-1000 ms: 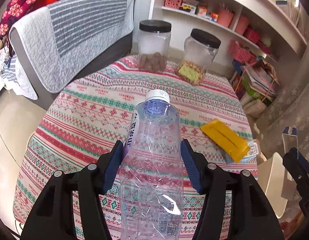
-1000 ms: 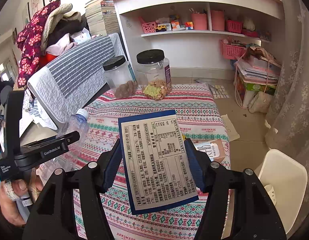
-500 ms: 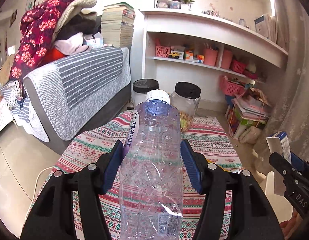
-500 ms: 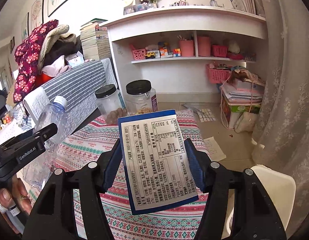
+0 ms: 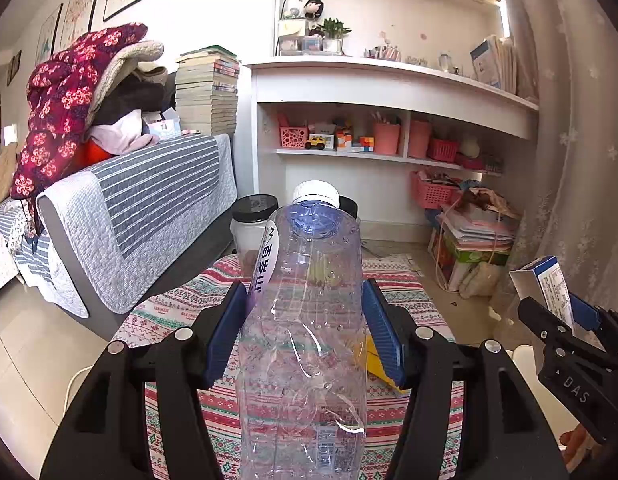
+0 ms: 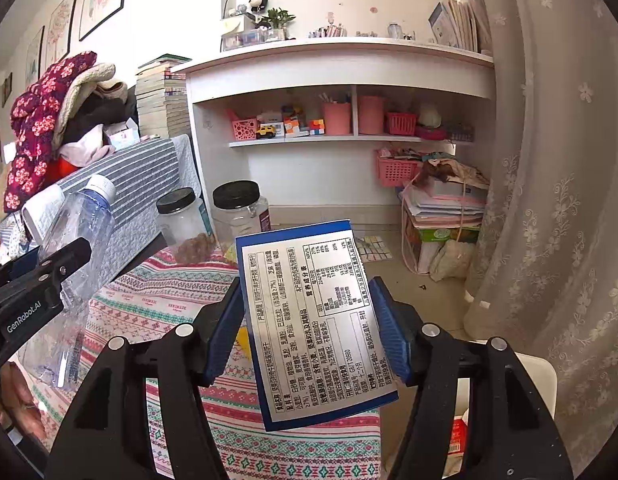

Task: Collect trash
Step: 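Carry the small box to the white bin and open the right tool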

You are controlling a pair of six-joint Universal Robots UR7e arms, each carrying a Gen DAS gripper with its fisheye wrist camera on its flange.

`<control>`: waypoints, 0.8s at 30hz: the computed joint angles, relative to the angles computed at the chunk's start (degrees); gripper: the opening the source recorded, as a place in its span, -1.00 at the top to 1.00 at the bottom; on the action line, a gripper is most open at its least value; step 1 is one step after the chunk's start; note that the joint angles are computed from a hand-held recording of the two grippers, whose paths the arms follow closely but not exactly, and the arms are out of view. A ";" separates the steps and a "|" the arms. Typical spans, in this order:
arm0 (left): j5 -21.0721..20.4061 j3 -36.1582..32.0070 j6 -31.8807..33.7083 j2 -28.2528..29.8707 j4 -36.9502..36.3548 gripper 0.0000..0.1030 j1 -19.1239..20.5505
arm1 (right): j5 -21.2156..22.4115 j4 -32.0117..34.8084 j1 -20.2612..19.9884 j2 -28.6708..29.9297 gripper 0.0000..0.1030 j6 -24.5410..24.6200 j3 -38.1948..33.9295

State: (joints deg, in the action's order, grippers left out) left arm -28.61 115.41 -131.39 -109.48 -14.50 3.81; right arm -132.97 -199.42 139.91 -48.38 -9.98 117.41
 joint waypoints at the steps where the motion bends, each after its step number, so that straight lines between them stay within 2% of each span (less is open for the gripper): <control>1: 0.29 0.14 0.13 0.19 -0.38 -0.14 -0.22 | -0.38 -0.34 -0.07 -0.32 -0.15 -0.14 0.26; 10: 4.04 1.39 4.35 3.50 -8.26 -0.14 -0.89 | -3.88 -2.86 -0.78 -3.72 -0.16 -1.43 3.26; 15: 6.02 2.69 10.07 4.84 -15.88 -0.14 -0.64 | -6.27 -4.62 -1.33 -6.13 -0.17 -2.98 5.44; 20: 8.08 4.57 18.80 6.00 -27.67 -0.14 0.15 | -8.86 -5.50 -2.67 -9.64 -0.17 -3.83 8.29; 24: 9.53 7.18 28.76 7.29 -41.68 -0.14 0.82 | -11.05 -6.87 -4.11 -12.55 -0.17 -4.67 10.71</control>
State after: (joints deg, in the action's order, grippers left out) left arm -19.09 122.59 -102.63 -102.19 -56.19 4.63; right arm -144.02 -206.29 135.80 -60.93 -14.64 128.13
